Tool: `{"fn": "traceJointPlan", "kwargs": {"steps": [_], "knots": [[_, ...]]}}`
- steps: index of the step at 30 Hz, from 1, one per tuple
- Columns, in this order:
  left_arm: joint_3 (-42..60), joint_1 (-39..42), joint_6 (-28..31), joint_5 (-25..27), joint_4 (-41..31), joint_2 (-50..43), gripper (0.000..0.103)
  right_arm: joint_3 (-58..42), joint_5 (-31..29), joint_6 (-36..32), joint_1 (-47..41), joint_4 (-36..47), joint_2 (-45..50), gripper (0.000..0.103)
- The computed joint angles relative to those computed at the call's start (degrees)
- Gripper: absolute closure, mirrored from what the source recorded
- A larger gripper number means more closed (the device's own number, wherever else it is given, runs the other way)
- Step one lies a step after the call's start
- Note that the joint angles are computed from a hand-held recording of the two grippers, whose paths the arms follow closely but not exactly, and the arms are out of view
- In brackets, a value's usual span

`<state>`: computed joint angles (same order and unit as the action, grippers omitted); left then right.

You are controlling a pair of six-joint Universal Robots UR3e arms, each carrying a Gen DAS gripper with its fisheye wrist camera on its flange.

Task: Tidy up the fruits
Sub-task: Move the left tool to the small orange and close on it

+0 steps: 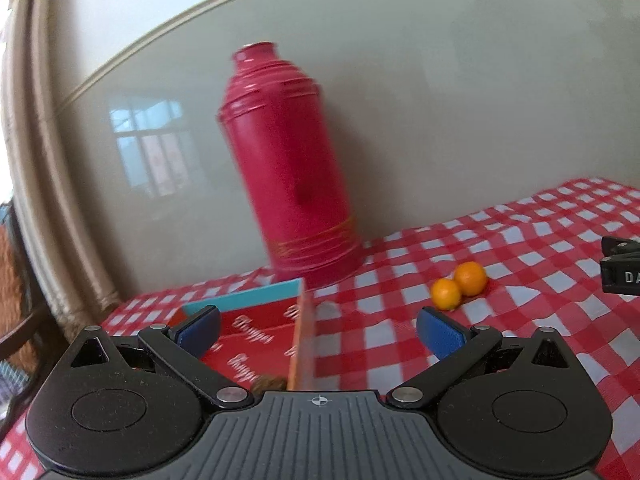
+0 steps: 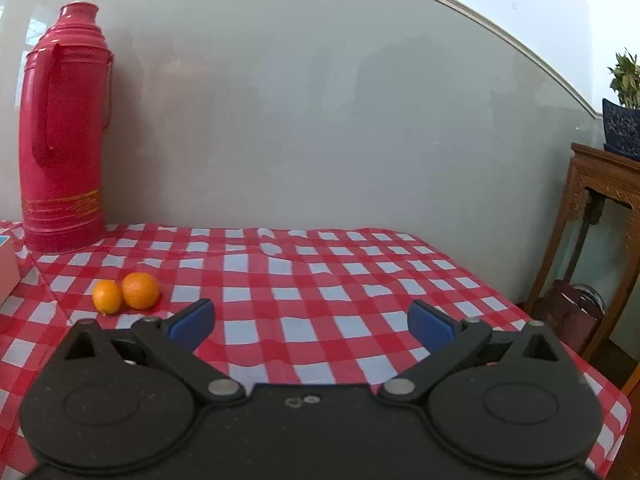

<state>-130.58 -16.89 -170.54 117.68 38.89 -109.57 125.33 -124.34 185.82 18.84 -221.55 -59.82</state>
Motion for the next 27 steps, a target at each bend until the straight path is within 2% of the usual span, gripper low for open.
{"fn": "traceJointPlan", "kwargs": {"steps": [4, 12, 17, 18, 21, 23, 27], "knots": [[4.91, 0.35, 1.30, -2.49, -5.62, -1.42, 0.000, 1.45, 0.07, -0.29, -0.81, -1.63, -0.43, 0.006], [14.42, 0.84, -0.40, -4.86, -14.87, -5.80, 0.000, 2.07, -2.07, 0.74, -2.23, -3.77, 0.29, 0.006], [20.59, -0.19, 3.81, -5.87, -18.03, -9.33, 0.001, 2.83, -0.05, 2.56, -3.61, -4.06, -0.79, 0.006], [21.95, -0.37, 4.80, -6.32, -18.80, -10.06, 0.002, 2.83, 0.22, 2.57, -3.61, -4.08, -0.85, 0.006], [26.73, -0.75, 7.10, -7.63, -23.90, -12.02, 0.032, 3.31, 1.33, 2.39, -3.67, -5.12, -1.00, 0.006], [29.36, -0.20, 6.30, -9.39, -28.14, -12.89, 0.034, 3.15, 1.46, 2.03, -3.46, -5.50, -0.83, 0.006], [32.29, 0.81, 5.90, -12.13, -30.62, -15.35, 0.034, 3.68, 2.44, 2.10, -3.95, -5.89, -1.34, 0.006]]}}
